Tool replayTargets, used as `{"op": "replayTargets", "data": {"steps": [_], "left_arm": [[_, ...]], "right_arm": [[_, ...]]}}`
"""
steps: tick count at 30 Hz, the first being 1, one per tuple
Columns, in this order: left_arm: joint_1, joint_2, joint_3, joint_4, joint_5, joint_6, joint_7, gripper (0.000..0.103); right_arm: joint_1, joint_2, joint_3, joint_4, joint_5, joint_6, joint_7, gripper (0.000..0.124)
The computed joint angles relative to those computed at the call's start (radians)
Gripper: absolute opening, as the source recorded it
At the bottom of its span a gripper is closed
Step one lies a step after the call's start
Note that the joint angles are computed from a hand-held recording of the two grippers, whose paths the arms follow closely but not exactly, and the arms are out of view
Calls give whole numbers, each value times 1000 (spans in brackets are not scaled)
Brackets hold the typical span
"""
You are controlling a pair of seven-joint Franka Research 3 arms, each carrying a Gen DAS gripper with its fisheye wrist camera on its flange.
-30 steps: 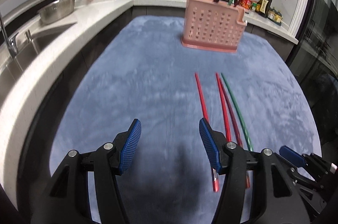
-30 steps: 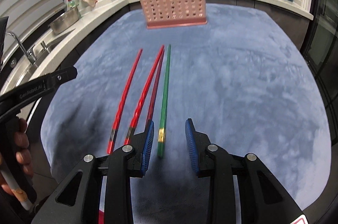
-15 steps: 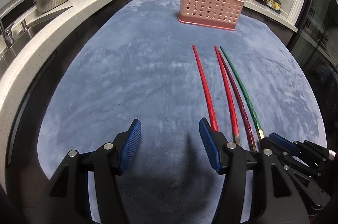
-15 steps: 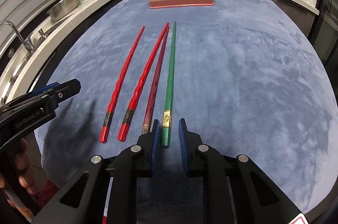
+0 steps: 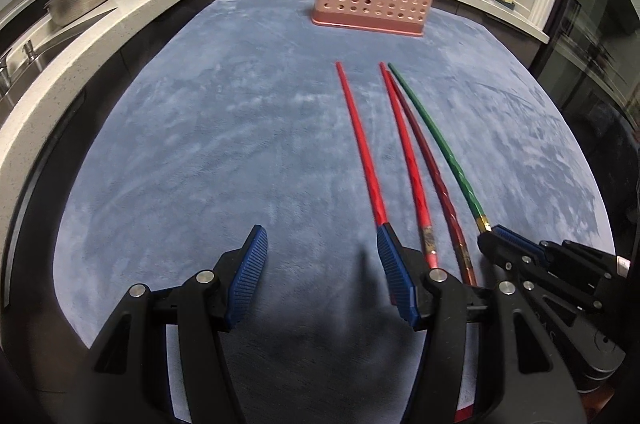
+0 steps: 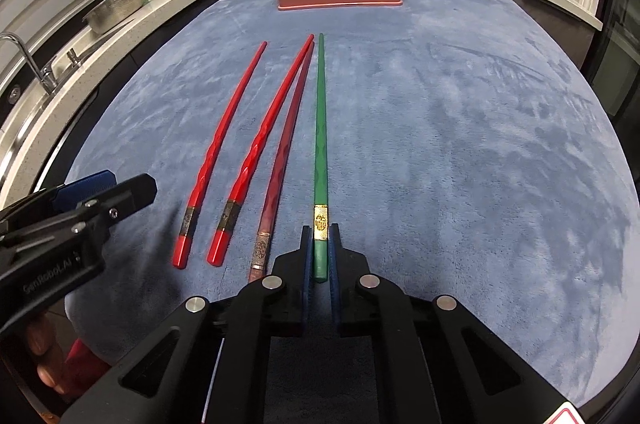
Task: Organize utensils
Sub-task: 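Grasp the green chopstick with the right tool while the left tool grasps a red chopstick, then lift both chopsticks and carry them over the pink holder, lowering them in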
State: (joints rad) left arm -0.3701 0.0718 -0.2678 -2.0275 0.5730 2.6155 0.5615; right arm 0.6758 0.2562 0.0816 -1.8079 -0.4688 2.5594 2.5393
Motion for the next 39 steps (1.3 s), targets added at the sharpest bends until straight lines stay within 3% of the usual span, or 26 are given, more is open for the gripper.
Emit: {"op": "replayTargets", "data": {"steps": [9, 19, 32, 37, 39], "left_arm": [[-8, 17, -10, 2, -69, 24, 63, 55], [-18, 39, -6, 14, -89, -7, 63, 53], [-22, 50, -11, 19, -123, 28, 127, 20], [-7, 53, -21, 4, -226, 77, 191, 8], [-9, 53, -18, -1, -235, 88, 190, 7]], "right_arm": [[-17, -45, 6, -59, 1, 15, 51, 7], [-29, -55, 20, -74, 10, 20, 60, 7], [-32, -69, 28, -93, 20, 26, 70, 7], [-33, -72, 29, -97, 20, 28, 74, 7], [-34, -73, 30, -98, 20, 28, 74, 7]]}}
